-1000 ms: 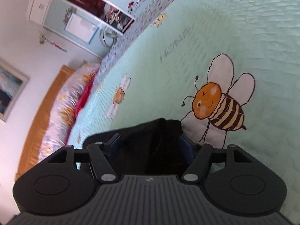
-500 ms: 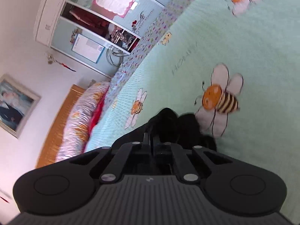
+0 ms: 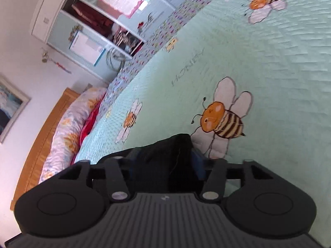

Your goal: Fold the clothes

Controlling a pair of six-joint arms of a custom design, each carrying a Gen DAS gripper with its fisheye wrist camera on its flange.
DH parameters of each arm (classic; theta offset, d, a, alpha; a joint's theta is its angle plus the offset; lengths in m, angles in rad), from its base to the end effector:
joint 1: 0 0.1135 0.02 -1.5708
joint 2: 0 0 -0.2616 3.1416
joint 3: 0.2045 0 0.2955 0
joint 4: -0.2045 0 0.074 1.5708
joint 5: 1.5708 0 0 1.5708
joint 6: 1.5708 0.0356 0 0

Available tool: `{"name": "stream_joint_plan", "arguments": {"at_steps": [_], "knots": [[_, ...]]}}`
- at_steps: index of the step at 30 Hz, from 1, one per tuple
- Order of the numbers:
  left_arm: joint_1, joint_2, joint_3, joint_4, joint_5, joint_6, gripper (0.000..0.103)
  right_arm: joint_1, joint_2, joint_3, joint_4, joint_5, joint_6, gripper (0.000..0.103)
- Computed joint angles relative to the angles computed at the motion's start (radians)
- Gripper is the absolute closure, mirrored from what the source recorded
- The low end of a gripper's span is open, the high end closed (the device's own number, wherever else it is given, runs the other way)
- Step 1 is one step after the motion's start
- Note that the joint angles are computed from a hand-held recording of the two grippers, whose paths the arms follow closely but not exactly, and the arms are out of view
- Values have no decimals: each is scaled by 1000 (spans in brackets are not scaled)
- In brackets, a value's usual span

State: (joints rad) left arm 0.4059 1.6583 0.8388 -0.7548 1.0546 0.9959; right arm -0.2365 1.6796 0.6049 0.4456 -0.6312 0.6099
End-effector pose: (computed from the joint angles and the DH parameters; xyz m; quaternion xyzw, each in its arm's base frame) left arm 0.2731 0.0836 0.1120 0.2504 0.8271 -0.3856 0.3234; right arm 0.3179 -0.0550 0.0872 0.2195 0.8303 0.3518 0.3724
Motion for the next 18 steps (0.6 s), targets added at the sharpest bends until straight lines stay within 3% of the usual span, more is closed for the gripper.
{"name": "stream_joint_plan", "arguments": {"at_steps": [2, 4, 6, 8, 11, 14, 17, 18], "knots": [[1, -8, -8, 3, 1, -4, 42, 9, 77, 79, -41, -11, -35, 43], [2, -20, -14, 8, -2, -8, 42, 25, 80, 77, -15, -1, -66, 51], [8, -24, -14, 12, -1, -11, 42, 45, 32, 48, -1, 51, -107, 68], [17, -22, -15, 16, -2, -18, 41, 38, -82, -43, 63, 52, -44, 86], [28, -15, -16, 0, -7, -8, 41, 11, -325, -179, 55, -5, 133, 87], [27, -14, -15, -2, -12, -9, 41, -11, -375, -226, 7, -9, 174, 88], [8, -3, 6, -21, 5, -30, 41, -31, -184, -192, 5, 26, 193, 89], [-7, 0, 15, -19, 13, -51, 41, -45, -122, -205, 103, -1, 244, 89]]}}
